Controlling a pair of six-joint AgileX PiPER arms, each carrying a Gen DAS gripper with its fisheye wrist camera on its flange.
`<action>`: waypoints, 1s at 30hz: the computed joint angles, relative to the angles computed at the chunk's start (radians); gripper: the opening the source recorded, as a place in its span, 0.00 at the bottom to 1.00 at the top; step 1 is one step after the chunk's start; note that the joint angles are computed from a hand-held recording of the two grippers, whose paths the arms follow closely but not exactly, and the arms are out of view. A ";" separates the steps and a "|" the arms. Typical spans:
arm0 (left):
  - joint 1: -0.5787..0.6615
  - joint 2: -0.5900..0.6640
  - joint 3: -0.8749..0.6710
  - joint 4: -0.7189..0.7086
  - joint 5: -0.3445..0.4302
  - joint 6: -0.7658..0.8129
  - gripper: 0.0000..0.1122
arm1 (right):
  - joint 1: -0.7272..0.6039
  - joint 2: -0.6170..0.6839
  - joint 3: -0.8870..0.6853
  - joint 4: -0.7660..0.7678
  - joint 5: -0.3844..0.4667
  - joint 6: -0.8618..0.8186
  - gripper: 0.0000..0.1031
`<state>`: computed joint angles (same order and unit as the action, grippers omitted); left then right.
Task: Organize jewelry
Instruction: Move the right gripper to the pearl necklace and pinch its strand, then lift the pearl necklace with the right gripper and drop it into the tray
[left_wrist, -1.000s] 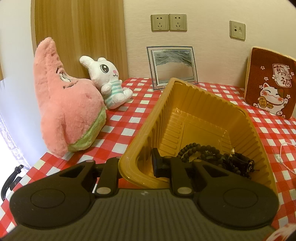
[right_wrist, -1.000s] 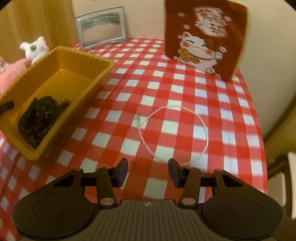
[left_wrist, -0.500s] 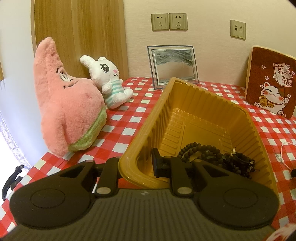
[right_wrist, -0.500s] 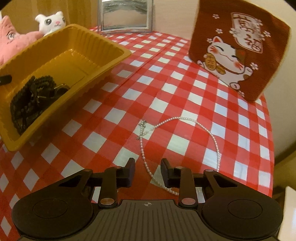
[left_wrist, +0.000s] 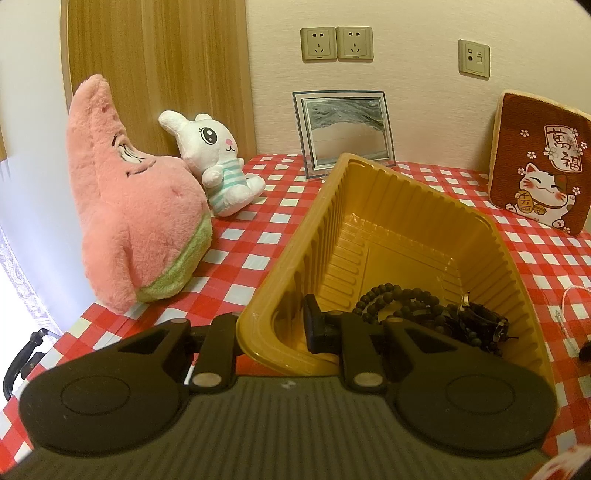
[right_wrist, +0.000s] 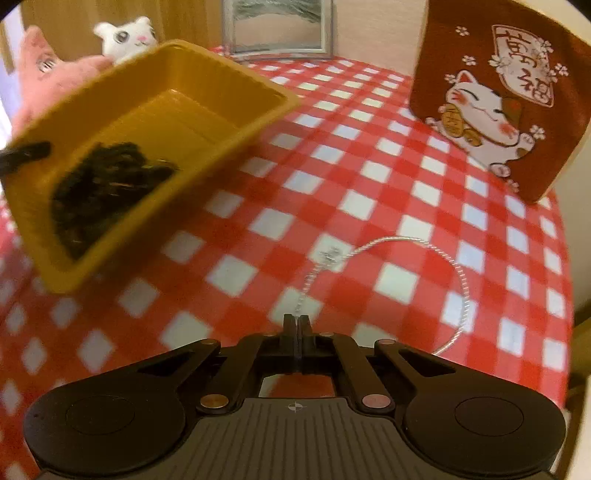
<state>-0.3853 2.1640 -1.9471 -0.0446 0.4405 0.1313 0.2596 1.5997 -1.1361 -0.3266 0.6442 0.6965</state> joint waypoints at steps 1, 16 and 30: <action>-0.001 0.000 0.000 0.002 0.000 -0.002 0.15 | 0.012 -0.008 0.002 0.005 -0.005 0.009 0.00; -0.001 -0.003 0.008 -0.004 -0.005 0.005 0.15 | 0.023 0.020 -0.034 -0.158 0.017 0.292 0.22; -0.003 0.000 0.003 0.004 0.004 -0.010 0.15 | 0.013 0.091 -0.070 -0.187 0.015 0.294 0.17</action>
